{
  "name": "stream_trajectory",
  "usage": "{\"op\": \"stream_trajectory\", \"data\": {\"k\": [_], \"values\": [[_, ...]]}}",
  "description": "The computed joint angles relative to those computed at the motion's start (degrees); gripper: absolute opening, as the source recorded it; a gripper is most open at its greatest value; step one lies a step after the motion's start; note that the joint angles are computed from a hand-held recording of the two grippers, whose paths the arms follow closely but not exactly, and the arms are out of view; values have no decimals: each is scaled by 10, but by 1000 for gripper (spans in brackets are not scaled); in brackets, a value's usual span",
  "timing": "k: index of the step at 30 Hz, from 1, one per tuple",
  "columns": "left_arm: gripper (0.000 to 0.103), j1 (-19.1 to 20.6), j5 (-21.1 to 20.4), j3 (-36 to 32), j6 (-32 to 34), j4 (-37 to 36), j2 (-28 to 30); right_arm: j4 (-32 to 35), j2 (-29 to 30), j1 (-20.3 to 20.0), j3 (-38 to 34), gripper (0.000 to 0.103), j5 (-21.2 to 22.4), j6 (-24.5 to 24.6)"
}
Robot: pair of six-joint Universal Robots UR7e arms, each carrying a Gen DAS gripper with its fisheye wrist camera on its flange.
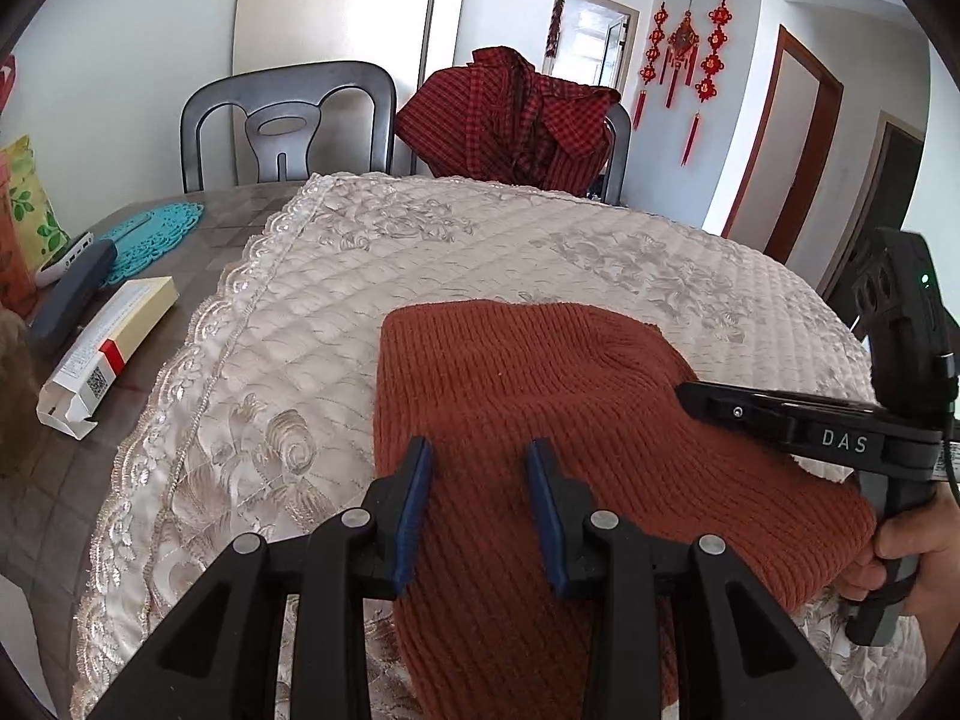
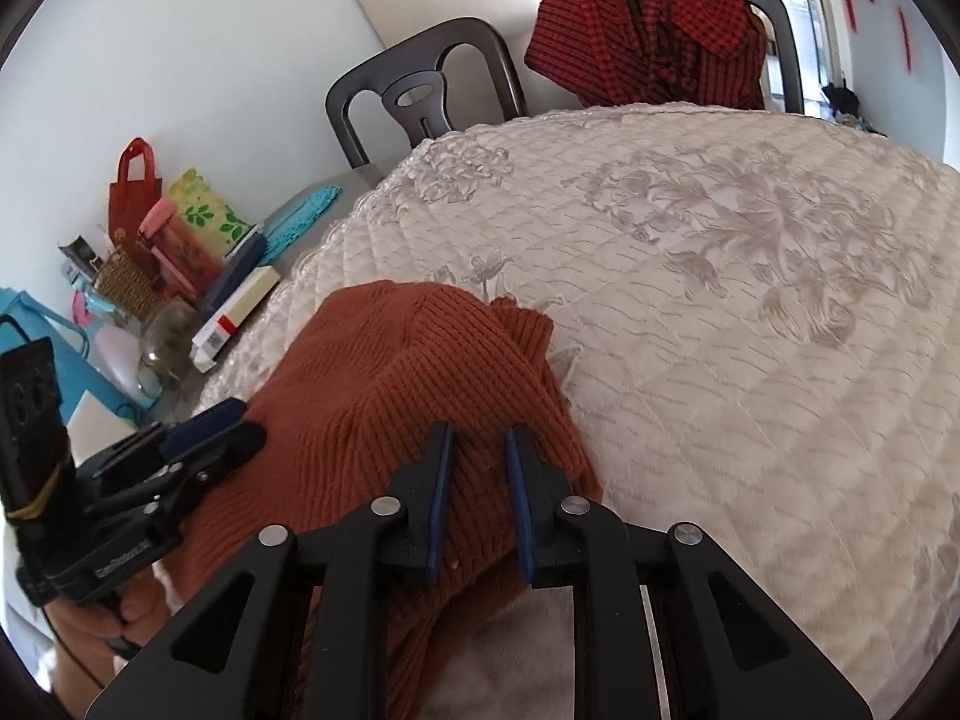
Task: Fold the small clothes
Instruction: 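Lift the sweater edge with both tools and fold it over the bundle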
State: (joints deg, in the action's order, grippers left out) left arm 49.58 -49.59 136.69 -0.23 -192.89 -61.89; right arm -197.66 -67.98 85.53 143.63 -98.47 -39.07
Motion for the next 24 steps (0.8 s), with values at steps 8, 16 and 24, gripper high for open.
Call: {"op": "stream_trajectory", "data": {"k": [8, 16, 24], "values": [[37, -31, 11, 39, -37, 17, -45, 24, -76, 2, 41, 21, 9, -19], [37, -79, 20, 104, -78, 19, -68, -26, -122, 18, 143, 21, 20, -111], [37, -76, 33, 102, -79, 26, -54, -111, -32, -4, 128, 23, -26, -132]]}}
